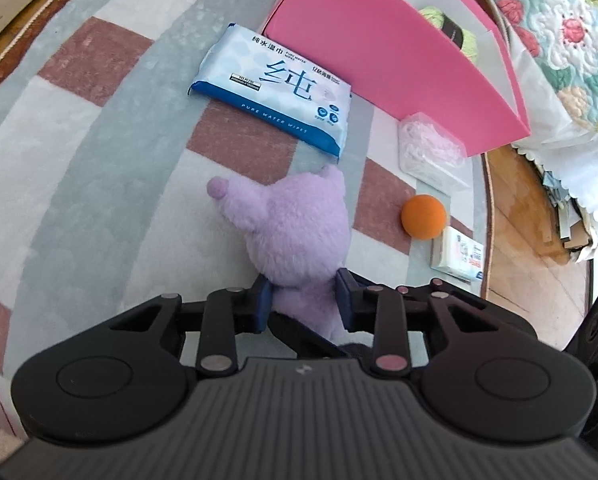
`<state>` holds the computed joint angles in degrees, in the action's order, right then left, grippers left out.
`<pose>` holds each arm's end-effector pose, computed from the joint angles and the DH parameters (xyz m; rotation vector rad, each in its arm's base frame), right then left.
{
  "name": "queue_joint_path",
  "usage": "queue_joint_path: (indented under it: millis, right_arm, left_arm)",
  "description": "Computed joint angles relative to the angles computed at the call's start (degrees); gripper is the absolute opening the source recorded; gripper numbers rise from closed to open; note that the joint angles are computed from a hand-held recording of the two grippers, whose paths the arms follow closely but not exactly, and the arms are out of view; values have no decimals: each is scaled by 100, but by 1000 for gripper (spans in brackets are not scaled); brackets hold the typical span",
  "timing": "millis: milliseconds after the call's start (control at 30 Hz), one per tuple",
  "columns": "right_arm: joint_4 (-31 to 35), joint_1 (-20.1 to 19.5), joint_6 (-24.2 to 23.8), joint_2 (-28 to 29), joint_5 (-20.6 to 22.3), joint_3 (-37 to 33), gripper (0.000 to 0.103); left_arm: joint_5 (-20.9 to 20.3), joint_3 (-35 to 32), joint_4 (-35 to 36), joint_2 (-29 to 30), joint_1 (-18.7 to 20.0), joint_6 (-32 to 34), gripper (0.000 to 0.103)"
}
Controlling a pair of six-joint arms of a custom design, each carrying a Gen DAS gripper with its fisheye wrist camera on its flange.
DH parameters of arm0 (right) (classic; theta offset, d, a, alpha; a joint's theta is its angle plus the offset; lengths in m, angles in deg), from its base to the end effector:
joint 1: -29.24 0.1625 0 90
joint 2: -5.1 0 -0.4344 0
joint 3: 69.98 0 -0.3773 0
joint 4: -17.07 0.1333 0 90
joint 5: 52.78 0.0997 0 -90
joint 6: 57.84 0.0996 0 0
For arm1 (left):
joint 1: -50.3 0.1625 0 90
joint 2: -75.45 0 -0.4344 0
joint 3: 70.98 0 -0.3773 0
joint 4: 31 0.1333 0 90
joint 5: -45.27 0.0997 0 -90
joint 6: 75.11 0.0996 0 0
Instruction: Organize objects
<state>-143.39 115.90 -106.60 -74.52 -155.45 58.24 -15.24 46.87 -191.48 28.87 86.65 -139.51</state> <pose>0.0847 -0.4622 0.2537 1.0100 -2.5665 0.3440 -0.3093 -0.4540 0.0326 -0.2571 2.7873 -0.6217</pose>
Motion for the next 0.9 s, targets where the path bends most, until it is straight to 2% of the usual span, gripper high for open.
queue_joint_path:
  millis: [167, 367, 500, 633, 900]
  right_arm:
    - [400, 235, 455, -200, -232, -82, 53]
    - [672, 466, 534, -628, -268, -112, 53]
    - [1320, 722, 952, -810, -348, -430, 53]
    - [1927, 975, 1310, -917, -451, -747, 53]
    - [2432, 1389, 1556, -970, -526, -1342, 53]
  left_arm:
    - [96, 88, 51, -127, -257, 2, 31]
    - [50, 72, 56, -383, -500, 183, 31]
    - [86, -162, 617, -587, -702, 214, 31]
    - [-44, -544, 1383, -748, -784, 168, 32]
    - [171, -1021, 1776, -919, -986, 510, 32]
